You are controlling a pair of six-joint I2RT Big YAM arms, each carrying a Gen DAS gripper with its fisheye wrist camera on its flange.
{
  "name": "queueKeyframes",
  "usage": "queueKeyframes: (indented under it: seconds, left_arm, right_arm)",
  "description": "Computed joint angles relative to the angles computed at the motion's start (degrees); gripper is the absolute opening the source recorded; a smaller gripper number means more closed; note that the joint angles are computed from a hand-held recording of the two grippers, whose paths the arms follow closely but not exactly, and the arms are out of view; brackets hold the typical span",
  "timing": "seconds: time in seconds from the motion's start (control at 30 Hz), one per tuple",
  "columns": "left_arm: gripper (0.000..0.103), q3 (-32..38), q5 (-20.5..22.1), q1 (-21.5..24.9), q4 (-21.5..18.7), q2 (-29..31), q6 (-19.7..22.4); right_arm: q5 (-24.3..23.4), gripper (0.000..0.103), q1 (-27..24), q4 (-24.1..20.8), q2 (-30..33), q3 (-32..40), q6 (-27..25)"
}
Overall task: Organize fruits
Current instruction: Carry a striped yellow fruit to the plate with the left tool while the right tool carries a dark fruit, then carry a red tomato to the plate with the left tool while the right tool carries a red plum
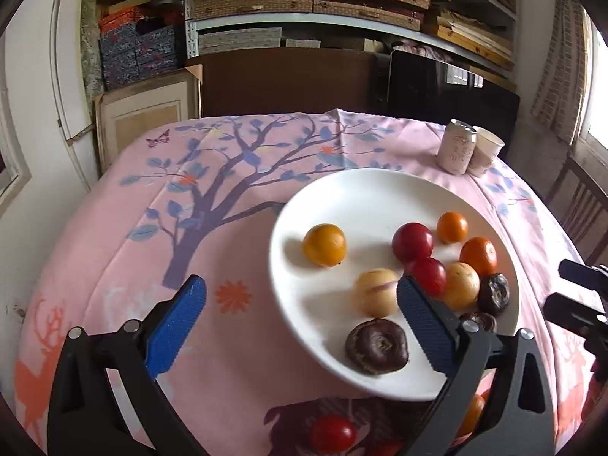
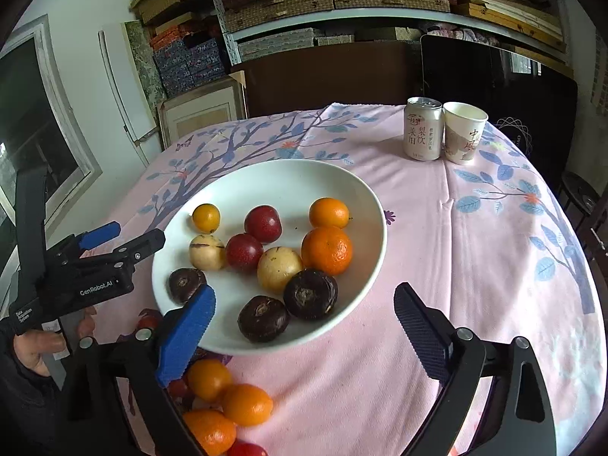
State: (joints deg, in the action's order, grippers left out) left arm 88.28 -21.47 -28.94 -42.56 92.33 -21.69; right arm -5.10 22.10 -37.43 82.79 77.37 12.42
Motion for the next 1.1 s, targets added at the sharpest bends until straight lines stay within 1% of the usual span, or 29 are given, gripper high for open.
queueKeyframes:
  seconds: [0.1,0.2,0.23,0.3,0.37,0.43,0.5,0.57,0.63,0.73,0.8,0.87,0.9,0.93,0.97,1.0,1.03,1.07,1.1]
  left_arm:
    - [0.099,-0.9,3.7,0.2,-2.4,-1.6,-1.9]
    - [0.099,-4.7,6.7,-0.4,-2.4,-4.7,-4.2]
    - [0.099,-6.4,6.8,-1.1,-2.4,-5.9,-5.1]
    - [0.099,-9.2,5.6,-3.1,-2.5,-7.6,-6.3]
    - [0.099,-12.1,5.8,-5.6,-2.2,-9.6,-5.6]
    - [0.099,-14.7,6.4,-8.2,-1.5,-11.6,-4.3]
    - [0.099,-17.3,6.2,-10.8,0.4,-13.8,-3.4]
    - [0.099,-20.1,8.4,-12.5,3.0,-16.1,-1.8]
    - [0.099,-20.8,8.8,-13.7,2.7,-16.0,-1.8]
    - [0.099,-19.6,8.7,-14.6,1.0,-13.1,-0.5]
    - [0.099,-15.9,10.1,-14.4,-4.7,-9.1,-0.8]
    - [0.099,-14.5,8.3,-15.1,-6.2,-7.5,-0.7]
    - [0.099,-14.1,8.6,-15.2,-6.2,-7.2,0.1]
    - [0.098,-13.9,9.3,-15.3,-5.7,-6.9,1.2]
    - [0.097,-13.3,8.7,-15.5,-6.3,-6.2,1.5]
    - [0.084,-13.3,8.4,-15.8,-5.8,-6.3,2.3]
    - [0.054,-13.9,9.0,-15.8,-4.3,-7.0,3.4]
    - [0.034,-14.6,10.0,-15.7,-2.8,-7.7,4.1]
    - [0.028,-14.8,10.6,-15.4,-2.5,-7.9,3.7]
  right_arm:
    - [0.6,0.098,0.9,-0.8,-3.2,-2.3,-1.1]
    - [1.6,0.098,2.2,-1.4,-6.3,-5.6,-2.6]
    - [1.6,0.098,2.6,-1.3,-7.3,-6.8,-2.7]
    - [1.7,0.098,3.1,-0.4,-9.2,-9.5,-2.3]
    - [1.1,0.098,3.4,-0.4,-10.1,-11.4,-3.0]
    - [0.8,0.098,3.8,-1.4,-10.1,-12.2,-3.9]
    - [1.0,0.098,4.0,-2.1,-10.3,-13.1,-4.6]
    - [2.3,0.098,4.2,-1.4,-11.3,-14.9,-6.2]
    - [4.3,0.098,4.6,-0.7,-11.8,-16.2,-7.6]
    - [2.3,0.098,4.5,-1.6,-10.4,-16.1,-8.6]
    - [0.3,0.098,4.4,-1.5,-9.3,-15.8,-8.7]
    - [-0.8,0.098,4.6,-1.7,-7.9,-15.0,-9.0]
    - [-1.2,0.096,4.7,-2.1,-7.4,-14.6,-9.3]
    - [-2.2,0.091,4.9,-2.4,-6.9,-14.4,-9.7]
    - [-2.5,0.079,5.1,-2.6,-6.7,-14.3,-10.0]
    - [-0.8,0.066,5.6,-2.2,-7.0,-14.5,-10.1]
    - [-1.1,0.057,5.8,-2.2,-7.3,-14.5,-10.3]
    - [-2.9,0.033,5.7,-1.9,-7.6,-14.8,-10.6]
    - [-2.4,0.032,6.1,-1.9,-7.9,-14.9,-10.2]
